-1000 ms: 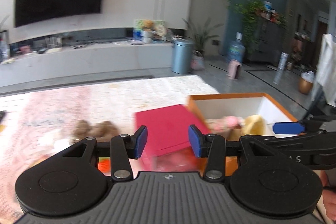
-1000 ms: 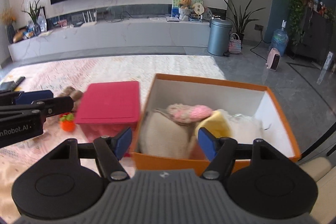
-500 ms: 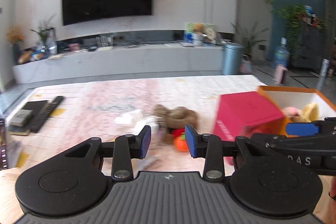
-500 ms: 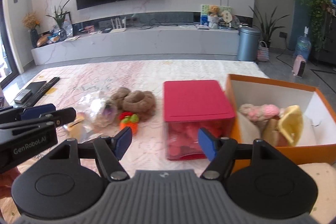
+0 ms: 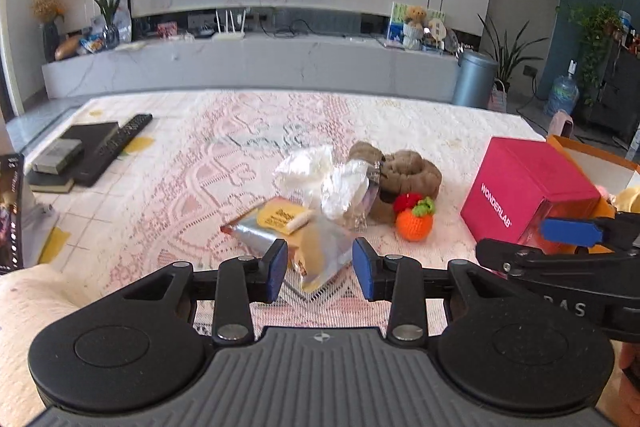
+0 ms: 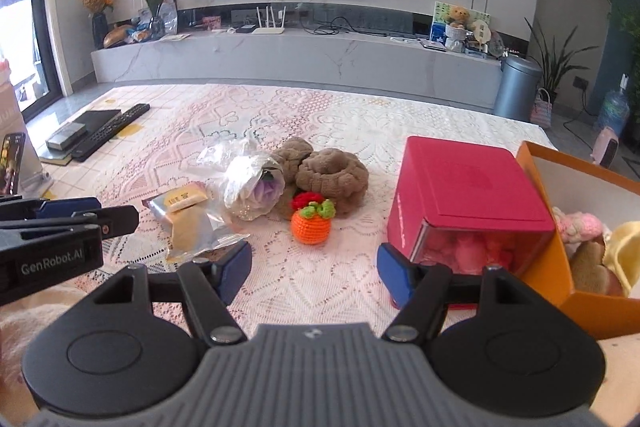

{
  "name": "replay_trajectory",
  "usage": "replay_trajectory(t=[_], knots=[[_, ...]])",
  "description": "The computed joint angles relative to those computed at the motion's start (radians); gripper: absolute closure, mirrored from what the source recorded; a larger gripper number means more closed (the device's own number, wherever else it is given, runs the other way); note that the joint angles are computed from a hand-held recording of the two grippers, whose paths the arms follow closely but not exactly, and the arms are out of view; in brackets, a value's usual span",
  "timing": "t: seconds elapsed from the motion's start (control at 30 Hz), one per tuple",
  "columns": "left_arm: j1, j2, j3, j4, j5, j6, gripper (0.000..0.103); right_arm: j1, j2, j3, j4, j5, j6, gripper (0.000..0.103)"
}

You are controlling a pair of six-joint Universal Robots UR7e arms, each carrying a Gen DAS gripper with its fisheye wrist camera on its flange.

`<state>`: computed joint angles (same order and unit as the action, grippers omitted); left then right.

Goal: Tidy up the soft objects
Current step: 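Grasp the snack packet with the left tool while the right tool grasps the crocheted orange fruit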

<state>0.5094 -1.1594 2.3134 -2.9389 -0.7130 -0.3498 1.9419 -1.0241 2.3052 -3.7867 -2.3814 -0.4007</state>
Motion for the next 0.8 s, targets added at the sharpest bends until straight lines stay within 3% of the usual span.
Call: replay_trajectory(t=[0.23, 0.4, 0.53, 0.8], knots=[[0.05, 0.024, -0.042, 0.02, -0.021, 0.003, 0.06, -0.04, 0.048, -0.057, 0.036, 0.034, -0.047, 0.04], [0.093, 0.049, -0.089, 0.056, -0.031, -0.038, 0.053, -0.072, 0.093, -0.115, 0.032, 0.066, -0.099, 0.041], [0.133, 0.079, -0.124, 0.061, -0.058, -0.104, 0.037, -0.102, 0.124, -0.161, 0.058, 0.082, -0.109, 0.041], [0.183, 0.141, -0.172, 0.055, -0.085, -0.195, 0.033, -0.16, 0.16, -0.227, 0.093, 0.107, -0.096, 0.034]])
